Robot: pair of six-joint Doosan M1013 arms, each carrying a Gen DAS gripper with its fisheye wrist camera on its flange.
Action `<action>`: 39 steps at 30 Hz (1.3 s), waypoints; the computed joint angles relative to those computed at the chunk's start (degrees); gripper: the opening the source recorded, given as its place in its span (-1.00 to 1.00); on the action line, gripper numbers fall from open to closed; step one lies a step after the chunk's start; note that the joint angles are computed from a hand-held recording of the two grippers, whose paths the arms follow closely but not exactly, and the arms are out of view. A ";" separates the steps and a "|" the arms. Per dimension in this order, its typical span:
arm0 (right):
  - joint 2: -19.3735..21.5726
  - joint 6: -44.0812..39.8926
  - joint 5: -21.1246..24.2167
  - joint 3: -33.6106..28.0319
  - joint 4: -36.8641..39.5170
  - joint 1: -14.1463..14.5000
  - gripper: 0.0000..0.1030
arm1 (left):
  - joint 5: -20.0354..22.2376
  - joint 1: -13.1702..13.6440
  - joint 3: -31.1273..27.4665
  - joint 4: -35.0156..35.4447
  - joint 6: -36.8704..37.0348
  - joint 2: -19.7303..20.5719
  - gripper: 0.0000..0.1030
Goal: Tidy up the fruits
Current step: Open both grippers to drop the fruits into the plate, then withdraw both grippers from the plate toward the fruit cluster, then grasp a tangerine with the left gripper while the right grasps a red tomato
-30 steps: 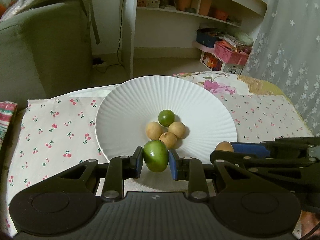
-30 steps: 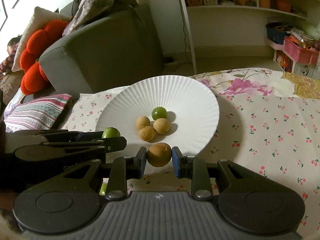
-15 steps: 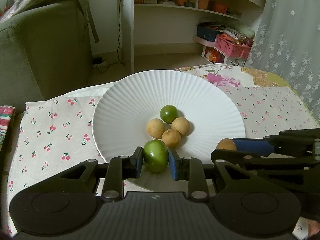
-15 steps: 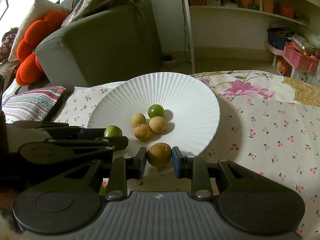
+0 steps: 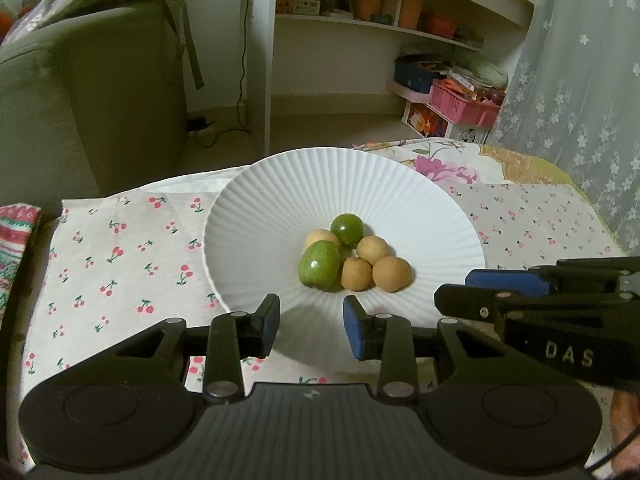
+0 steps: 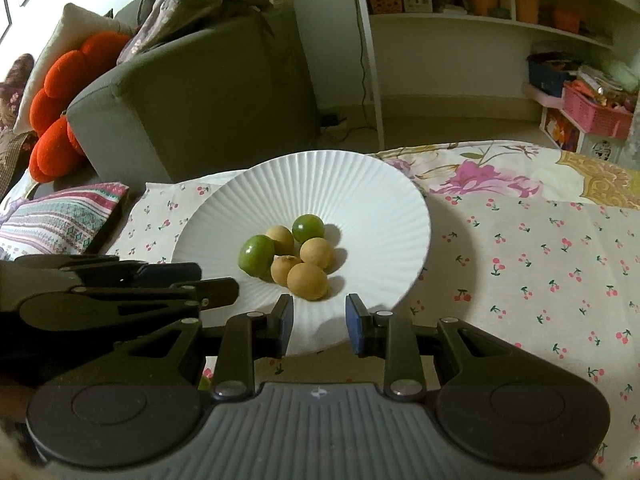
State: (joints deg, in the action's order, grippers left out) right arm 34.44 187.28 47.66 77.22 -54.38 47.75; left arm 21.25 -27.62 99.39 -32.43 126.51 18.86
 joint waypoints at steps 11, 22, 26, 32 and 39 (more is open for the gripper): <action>0.03 -0.61 -0.19 -0.49 -0.30 0.45 -0.47 | 1.51 2.98 2.49 -8.65 4.61 -2.58 -0.46; 0.21 -0.50 1.46 -1.39 0.04 0.88 0.11 | 2.08 3.47 3.42 -9.94 5.73 -3.66 -0.35; 0.00 0.17 1.77 -1.36 -1.06 1.28 0.61 | 0.81 3.15 3.90 -7.66 3.32 -4.25 0.05; 0.01 1.14 3.45 -1.68 -1.59 1.57 0.86 | -0.73 3.21 4.51 -4.91 0.65 -5.07 0.43; -0.20 0.42 3.54 -1.91 -1.05 1.92 0.90 | -0.68 4.15 5.31 -3.86 -0.97 -6.22 0.57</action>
